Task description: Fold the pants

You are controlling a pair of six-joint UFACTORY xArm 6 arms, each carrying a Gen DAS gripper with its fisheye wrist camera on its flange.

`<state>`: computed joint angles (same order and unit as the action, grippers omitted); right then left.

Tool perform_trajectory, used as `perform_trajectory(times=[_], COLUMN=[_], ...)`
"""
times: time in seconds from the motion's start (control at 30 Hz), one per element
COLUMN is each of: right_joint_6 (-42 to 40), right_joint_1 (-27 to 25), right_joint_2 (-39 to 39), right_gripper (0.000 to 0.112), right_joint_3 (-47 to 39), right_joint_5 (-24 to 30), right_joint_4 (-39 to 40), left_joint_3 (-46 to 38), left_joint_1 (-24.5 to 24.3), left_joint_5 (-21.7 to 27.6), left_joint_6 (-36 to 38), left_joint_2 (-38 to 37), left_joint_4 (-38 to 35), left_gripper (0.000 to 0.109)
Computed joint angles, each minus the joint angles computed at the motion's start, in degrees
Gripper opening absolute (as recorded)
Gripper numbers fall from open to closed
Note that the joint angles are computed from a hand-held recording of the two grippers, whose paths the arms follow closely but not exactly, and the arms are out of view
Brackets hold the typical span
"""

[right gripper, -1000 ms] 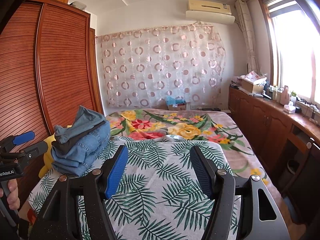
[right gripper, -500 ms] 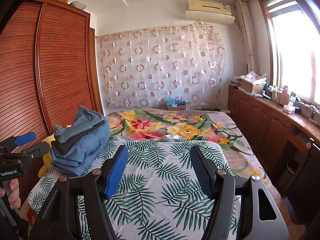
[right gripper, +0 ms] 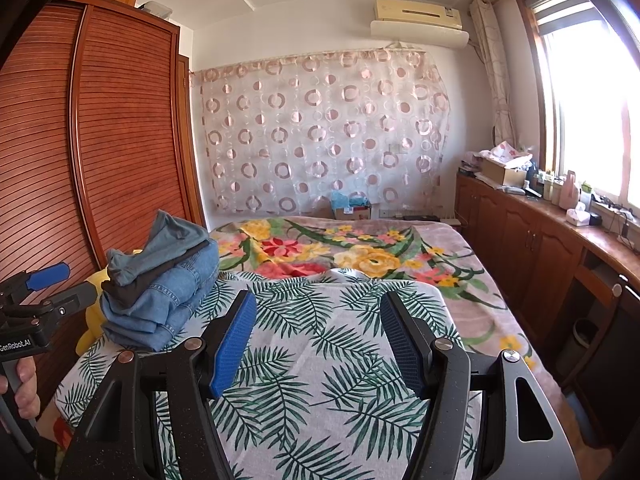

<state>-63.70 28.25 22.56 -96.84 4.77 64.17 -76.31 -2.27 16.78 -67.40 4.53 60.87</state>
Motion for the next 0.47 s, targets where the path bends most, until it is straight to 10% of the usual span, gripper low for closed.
perform_trajectory(times=[0.47], right_joint_6=[-1.69], right_joint_1=[0.13], right_joint_2=[-0.32], right_gripper=[0.066], right_joint_3=[0.29], right_joint_5=[-0.17], right_joint_4=[1.79], left_joint_3=[0.12], left_joint_1=[-0.04], left_joint_5=[0.12], left_joint_6=[-0.30], left_joint_2=[-0.20], left_joint_4=[0.43], left_gripper=[0.093])
